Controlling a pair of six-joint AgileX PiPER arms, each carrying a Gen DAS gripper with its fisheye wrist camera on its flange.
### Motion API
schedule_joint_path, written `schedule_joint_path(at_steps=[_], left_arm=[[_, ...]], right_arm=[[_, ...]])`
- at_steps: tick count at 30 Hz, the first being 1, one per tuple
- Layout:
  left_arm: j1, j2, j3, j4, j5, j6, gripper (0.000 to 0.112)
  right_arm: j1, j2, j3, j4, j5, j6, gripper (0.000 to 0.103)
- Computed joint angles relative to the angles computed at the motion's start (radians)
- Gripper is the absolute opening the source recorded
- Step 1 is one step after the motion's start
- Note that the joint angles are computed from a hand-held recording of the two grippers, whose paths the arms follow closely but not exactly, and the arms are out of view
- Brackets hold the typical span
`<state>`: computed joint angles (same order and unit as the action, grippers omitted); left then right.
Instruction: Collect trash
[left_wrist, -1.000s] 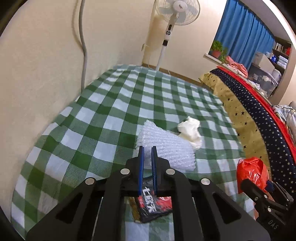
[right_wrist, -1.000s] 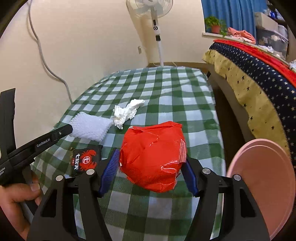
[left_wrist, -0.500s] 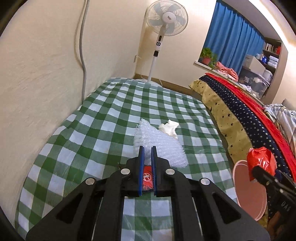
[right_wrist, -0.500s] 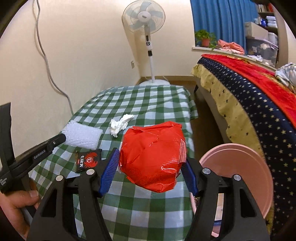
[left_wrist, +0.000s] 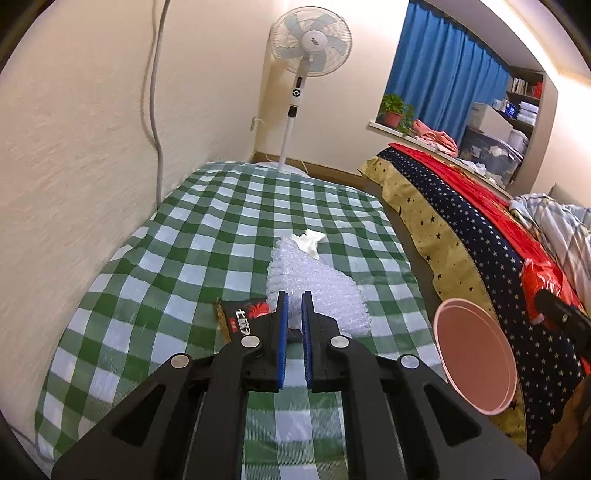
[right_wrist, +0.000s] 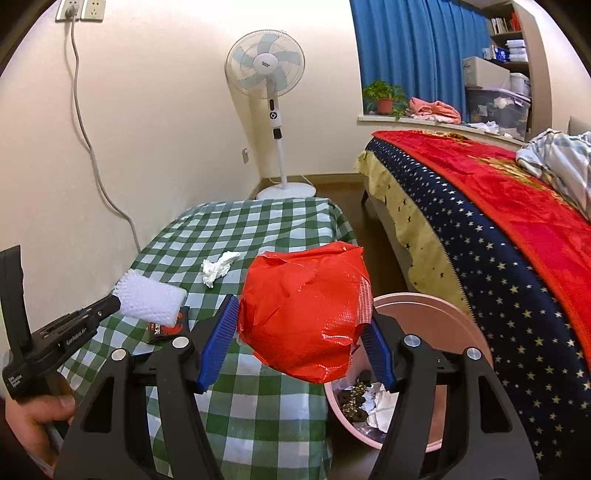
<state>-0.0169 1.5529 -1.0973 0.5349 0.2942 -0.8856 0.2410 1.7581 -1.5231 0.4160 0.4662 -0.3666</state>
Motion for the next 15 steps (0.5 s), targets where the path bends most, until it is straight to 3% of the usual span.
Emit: schedule_joint_path(at_steps=[15], left_arm=[[-0.058,-0.093,0.061,0.084,0.046,-0.062,0.007]], right_arm=[[-0.053,-0.087,0.072,0.063,-0.003,-0.065,0.064]])
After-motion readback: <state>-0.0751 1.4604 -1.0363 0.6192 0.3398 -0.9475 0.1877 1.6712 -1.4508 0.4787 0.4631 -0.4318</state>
